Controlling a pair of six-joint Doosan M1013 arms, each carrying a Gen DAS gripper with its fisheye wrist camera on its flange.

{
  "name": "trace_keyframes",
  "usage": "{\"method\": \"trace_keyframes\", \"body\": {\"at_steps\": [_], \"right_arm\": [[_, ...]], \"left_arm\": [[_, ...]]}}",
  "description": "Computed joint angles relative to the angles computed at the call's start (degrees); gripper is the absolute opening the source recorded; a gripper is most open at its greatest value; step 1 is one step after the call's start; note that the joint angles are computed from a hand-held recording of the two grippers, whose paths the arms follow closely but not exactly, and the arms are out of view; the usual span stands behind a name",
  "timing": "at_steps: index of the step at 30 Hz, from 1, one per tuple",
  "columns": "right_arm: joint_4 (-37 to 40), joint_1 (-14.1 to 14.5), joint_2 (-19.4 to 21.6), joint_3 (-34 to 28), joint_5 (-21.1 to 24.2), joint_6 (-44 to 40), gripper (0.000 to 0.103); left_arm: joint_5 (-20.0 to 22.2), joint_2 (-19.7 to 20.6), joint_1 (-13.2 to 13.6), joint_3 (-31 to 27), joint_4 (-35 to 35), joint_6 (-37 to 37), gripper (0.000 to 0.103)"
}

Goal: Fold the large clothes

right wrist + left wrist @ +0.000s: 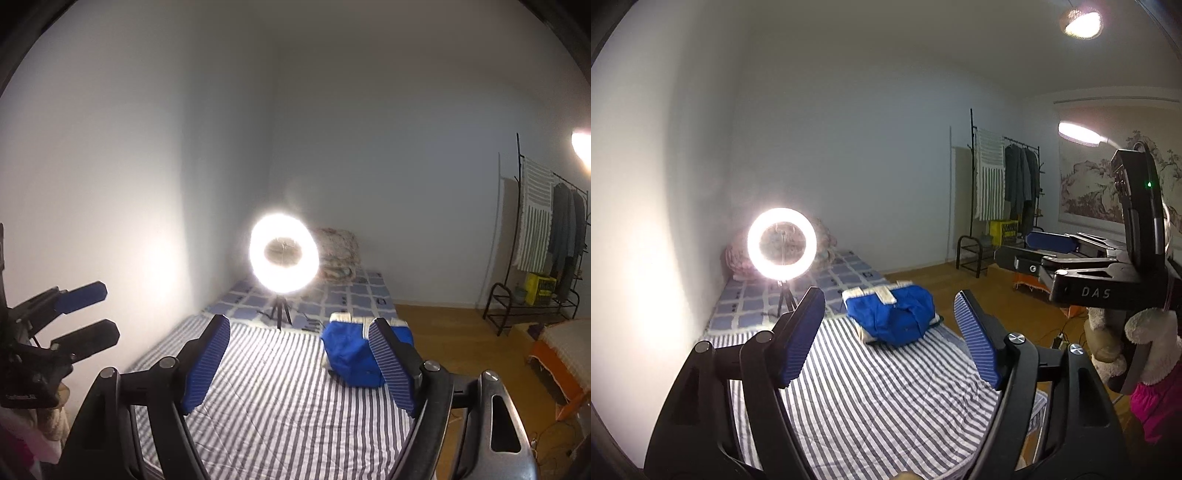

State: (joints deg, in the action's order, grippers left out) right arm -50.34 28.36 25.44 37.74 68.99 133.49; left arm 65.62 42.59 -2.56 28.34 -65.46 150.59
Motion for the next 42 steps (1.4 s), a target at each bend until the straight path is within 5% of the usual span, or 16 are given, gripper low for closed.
{"method": "trace_keyframes", "body": {"at_steps": [9, 22, 31, 42], "right_arm": [[-1.19, -1.40, -2.05, 9.71, -0.12, 7.43, 0.082], [-2.77, -3.29, -2.62, 16.68, -0.52, 14.12, 0.103], [-3.96, -4.04, -2.05, 19.64, 0.26, 15.53, 0.103], [-3.39, -4.18, -1.99, 19.95, 1.13, 16.87, 0.103]], "left_arm": [[0.99, 2.00, -1.87, 2.00, 6.33, -3.37, 0.076], [-0.96, 5.49, -3.77, -0.13, 13.72, -8.29, 0.086], [-2.03, 7.09, -4.32, -2.10, 18.05, -12.10, 0.096], [-7.77, 4.29, -4.84, 4.23, 19.48, -9.24, 0.103]]}}
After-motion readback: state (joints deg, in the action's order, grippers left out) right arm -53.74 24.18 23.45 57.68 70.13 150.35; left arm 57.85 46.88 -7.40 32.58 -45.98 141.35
